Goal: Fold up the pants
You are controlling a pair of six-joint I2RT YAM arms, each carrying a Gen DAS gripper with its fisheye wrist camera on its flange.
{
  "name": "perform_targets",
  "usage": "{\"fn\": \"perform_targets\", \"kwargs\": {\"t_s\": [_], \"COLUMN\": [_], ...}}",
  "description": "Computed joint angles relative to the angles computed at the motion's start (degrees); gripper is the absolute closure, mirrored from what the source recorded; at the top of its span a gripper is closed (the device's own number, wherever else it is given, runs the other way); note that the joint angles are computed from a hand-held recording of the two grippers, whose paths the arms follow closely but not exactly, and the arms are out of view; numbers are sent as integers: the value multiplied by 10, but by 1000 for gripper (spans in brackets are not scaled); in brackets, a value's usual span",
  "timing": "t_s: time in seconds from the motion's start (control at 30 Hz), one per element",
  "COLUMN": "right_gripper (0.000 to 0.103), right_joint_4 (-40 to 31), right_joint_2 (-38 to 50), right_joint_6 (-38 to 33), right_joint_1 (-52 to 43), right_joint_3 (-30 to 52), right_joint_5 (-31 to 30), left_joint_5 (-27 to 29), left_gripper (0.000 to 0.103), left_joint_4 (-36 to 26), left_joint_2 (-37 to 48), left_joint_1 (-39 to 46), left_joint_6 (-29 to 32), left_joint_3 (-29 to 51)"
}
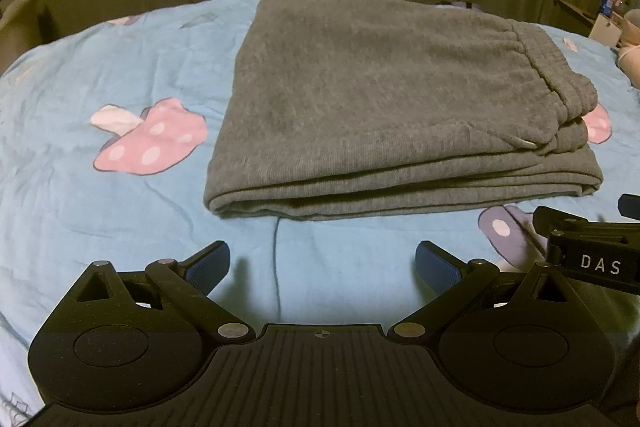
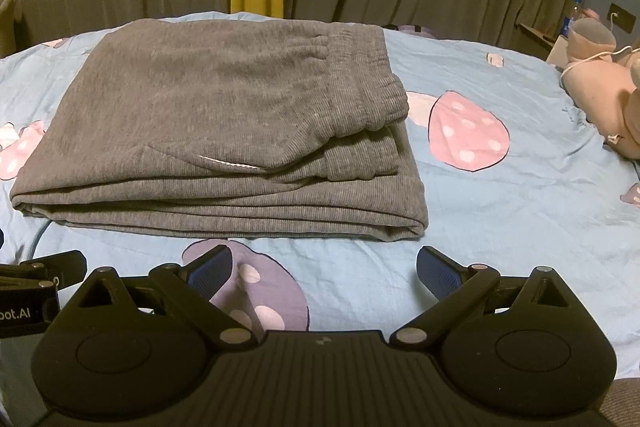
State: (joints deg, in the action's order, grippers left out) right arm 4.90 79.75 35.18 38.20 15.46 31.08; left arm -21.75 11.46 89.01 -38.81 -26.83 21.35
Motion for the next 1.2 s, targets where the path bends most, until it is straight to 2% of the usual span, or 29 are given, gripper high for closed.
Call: {"fn": "perform_targets", "kwargs": {"t_s": [1.2], "right_gripper": [4], "right_joint_4": [-7], "right_joint_2": [-4], "right_joint_6": [8], "right_joint_1": [5], "right_joint_3": [-2], "right_joint_5": [2], "left_joint_5": [3], "left_gripper": [1], "left_joint_4": [3], "left_joint_2": [4], "left_joint_1": [6], "left_joint_6": [-8], "left_joint_3": [0]}}
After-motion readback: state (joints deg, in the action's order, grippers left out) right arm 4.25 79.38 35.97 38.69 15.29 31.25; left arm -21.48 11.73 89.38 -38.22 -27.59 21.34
